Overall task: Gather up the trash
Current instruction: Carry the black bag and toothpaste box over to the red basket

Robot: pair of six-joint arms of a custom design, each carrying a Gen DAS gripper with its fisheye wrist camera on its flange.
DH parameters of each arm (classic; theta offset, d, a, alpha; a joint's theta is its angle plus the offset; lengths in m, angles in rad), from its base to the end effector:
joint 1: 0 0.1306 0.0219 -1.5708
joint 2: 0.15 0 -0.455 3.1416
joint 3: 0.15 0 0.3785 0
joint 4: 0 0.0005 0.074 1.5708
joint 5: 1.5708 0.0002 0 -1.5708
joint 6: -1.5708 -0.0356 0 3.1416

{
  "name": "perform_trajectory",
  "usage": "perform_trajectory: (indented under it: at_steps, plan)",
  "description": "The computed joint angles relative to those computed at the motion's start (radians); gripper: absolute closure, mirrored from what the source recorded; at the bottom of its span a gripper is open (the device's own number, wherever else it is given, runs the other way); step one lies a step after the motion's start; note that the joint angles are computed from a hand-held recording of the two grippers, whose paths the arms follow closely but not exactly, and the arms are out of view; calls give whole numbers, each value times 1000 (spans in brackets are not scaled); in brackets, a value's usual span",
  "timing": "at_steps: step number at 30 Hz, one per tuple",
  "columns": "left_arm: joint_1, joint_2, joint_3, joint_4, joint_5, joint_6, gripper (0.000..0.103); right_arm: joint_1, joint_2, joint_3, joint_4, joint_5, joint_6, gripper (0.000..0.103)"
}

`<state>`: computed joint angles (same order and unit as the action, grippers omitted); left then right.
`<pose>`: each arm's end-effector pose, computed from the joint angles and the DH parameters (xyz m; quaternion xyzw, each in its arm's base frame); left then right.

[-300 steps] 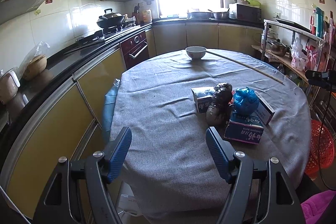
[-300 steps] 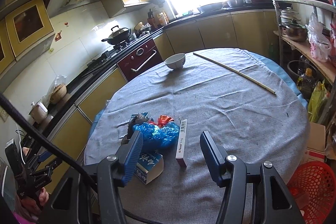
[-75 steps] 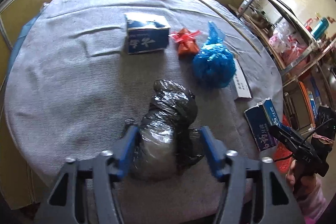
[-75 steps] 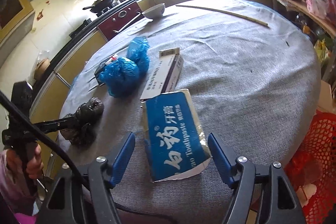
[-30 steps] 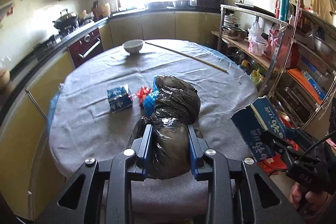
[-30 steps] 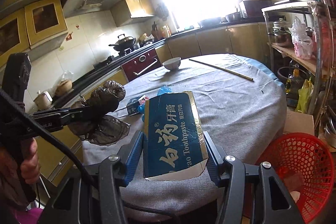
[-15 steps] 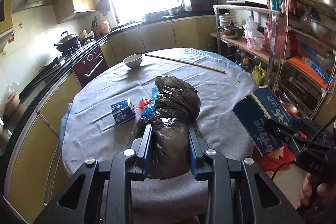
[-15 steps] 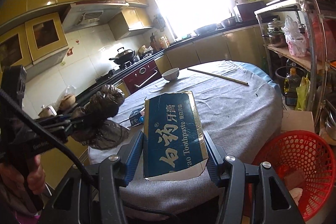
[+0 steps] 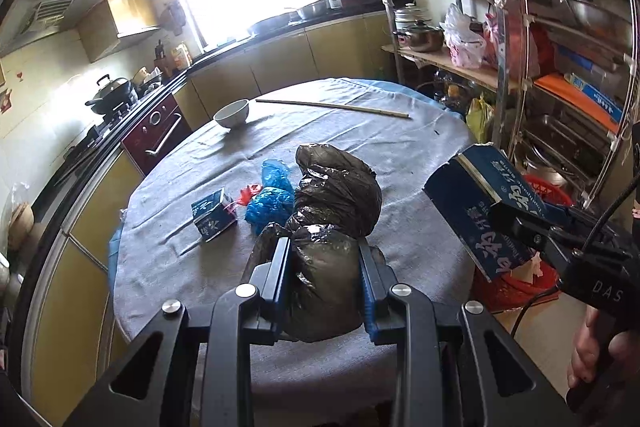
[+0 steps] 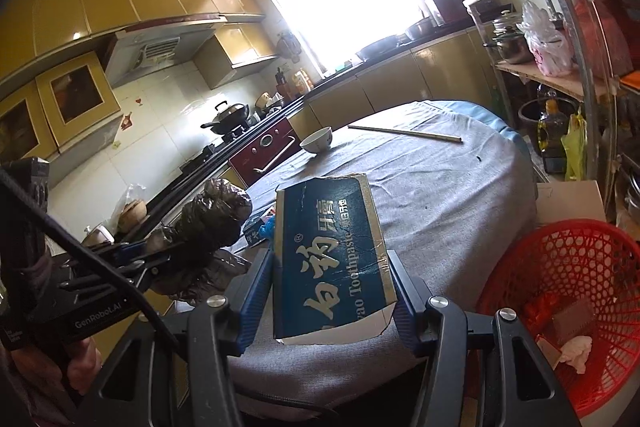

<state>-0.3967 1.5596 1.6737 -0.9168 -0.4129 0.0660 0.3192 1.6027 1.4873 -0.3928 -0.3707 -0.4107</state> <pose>0.4986 -0.1939 0.5475 0.0736 0.9077 0.1009 0.4005 0.5409 0.1918 0.4822 -0.0545 0.8508 0.3261 0.4085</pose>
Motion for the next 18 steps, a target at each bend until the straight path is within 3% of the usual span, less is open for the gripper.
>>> perform_trajectory:
  at_steps: [9,18]
  plan:
    - [-8,25,18,-20,23,2,71,-19,-6,-23,19,0,-21,45]
    - [5,14,-2,35,206,20,71,-35,-16,-38,20,28,-28,45]
